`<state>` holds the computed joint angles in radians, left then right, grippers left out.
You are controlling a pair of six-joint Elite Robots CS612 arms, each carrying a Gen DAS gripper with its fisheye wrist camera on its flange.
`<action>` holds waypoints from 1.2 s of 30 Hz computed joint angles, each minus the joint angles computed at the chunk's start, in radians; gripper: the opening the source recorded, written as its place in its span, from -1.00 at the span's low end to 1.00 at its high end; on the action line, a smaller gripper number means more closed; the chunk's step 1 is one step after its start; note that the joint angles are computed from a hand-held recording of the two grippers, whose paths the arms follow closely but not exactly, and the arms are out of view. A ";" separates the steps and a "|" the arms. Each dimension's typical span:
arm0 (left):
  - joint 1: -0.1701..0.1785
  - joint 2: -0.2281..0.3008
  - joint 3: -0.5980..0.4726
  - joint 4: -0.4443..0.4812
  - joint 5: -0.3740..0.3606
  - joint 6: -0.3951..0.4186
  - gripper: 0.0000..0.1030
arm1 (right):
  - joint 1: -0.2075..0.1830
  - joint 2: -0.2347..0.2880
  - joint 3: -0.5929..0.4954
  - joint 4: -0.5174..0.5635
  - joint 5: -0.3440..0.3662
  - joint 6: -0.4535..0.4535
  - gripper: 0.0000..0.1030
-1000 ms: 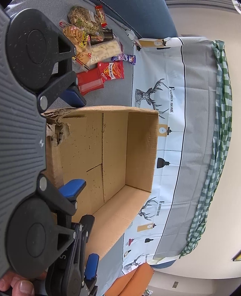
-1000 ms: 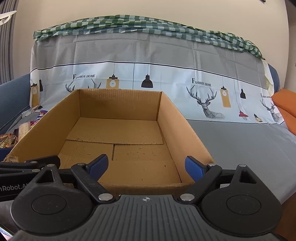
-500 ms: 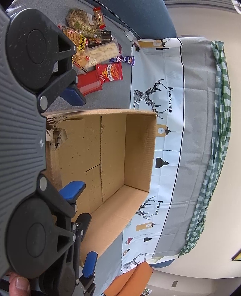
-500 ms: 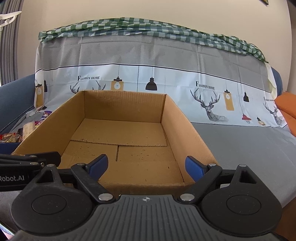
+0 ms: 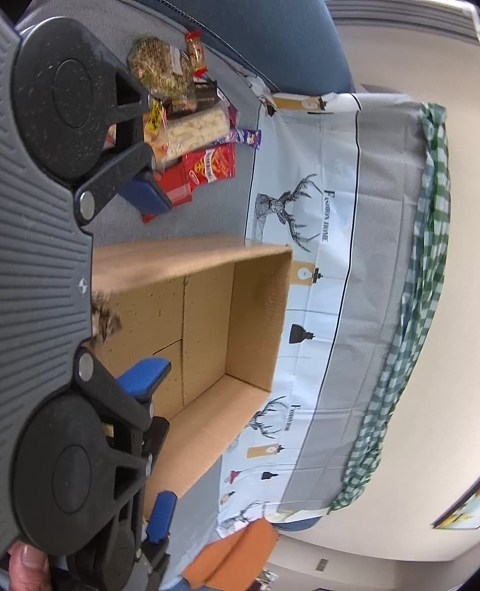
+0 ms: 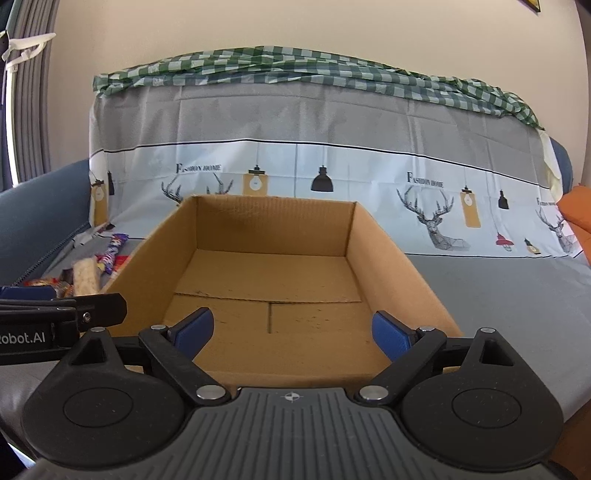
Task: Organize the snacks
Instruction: 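Move both tools from the box toward the snack pile, then grasp the round peanut bag with the left tool while the right tool grasps the cracker bag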
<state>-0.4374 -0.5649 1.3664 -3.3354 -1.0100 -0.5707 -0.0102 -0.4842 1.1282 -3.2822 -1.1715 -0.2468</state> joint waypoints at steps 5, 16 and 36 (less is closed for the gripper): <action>0.053 -0.046 0.049 0.003 -0.111 -0.008 -0.10 | 0.013 -0.020 0.023 -0.009 0.073 0.014 0.80; 0.186 -0.065 0.117 0.079 -0.167 -0.303 0.05 | 0.058 -0.041 0.051 0.037 0.333 -0.114 0.28; 0.231 -0.035 0.035 0.365 -0.208 -0.491 0.87 | 0.174 0.135 -0.258 0.507 0.241 -0.454 0.95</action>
